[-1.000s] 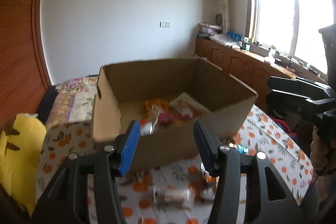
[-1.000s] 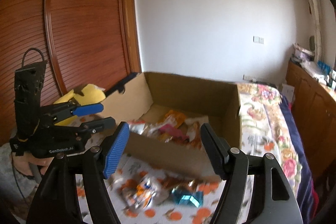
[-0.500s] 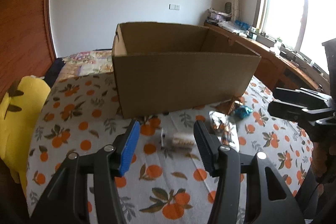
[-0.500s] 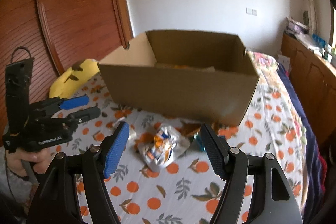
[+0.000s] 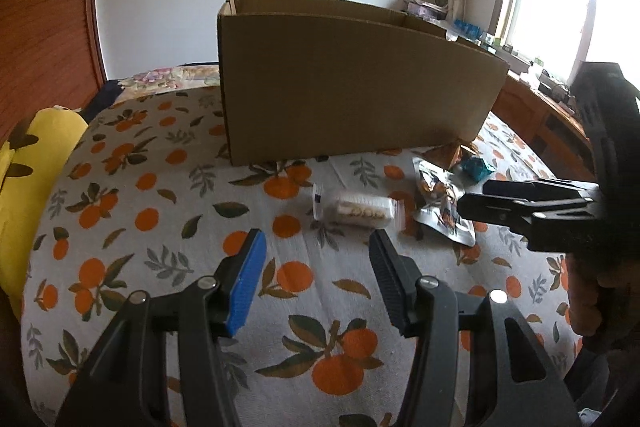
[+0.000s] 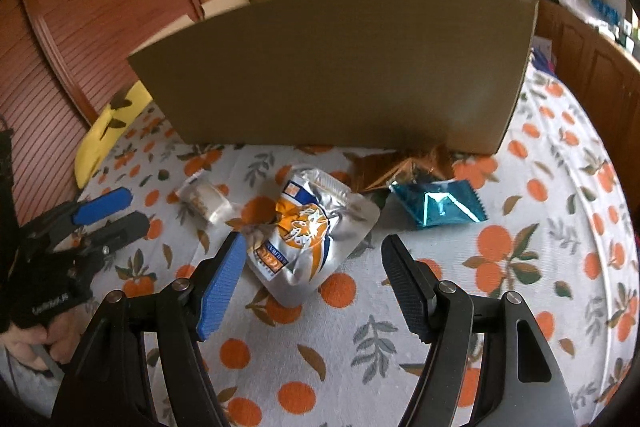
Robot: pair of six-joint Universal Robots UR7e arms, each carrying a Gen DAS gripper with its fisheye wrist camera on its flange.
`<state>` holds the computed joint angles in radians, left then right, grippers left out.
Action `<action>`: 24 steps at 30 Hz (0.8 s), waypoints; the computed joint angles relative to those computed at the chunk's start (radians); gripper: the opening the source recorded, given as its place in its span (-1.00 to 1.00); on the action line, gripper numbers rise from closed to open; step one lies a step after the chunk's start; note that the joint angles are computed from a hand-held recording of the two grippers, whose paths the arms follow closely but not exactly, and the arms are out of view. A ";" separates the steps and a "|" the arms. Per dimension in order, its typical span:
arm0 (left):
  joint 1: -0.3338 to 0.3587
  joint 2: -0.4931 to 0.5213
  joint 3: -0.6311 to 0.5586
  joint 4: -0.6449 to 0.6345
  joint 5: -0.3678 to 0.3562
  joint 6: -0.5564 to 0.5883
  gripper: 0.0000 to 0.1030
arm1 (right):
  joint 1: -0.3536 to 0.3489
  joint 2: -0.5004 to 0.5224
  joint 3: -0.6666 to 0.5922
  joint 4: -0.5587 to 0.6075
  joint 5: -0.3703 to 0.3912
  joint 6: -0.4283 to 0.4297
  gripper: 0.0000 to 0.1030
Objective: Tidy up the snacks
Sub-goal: 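Move both open tools back toward the remaining snacks on the bed, then grasp the white-orange pouch with the right tool while the left tool grasps the clear biscuit pack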
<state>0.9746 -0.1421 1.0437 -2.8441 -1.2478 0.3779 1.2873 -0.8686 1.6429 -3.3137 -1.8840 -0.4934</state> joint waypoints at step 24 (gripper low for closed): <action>0.002 0.014 -0.030 0.025 0.013 -0.043 0.06 | 0.039 0.102 -0.119 -0.011 -0.156 -0.115 -0.01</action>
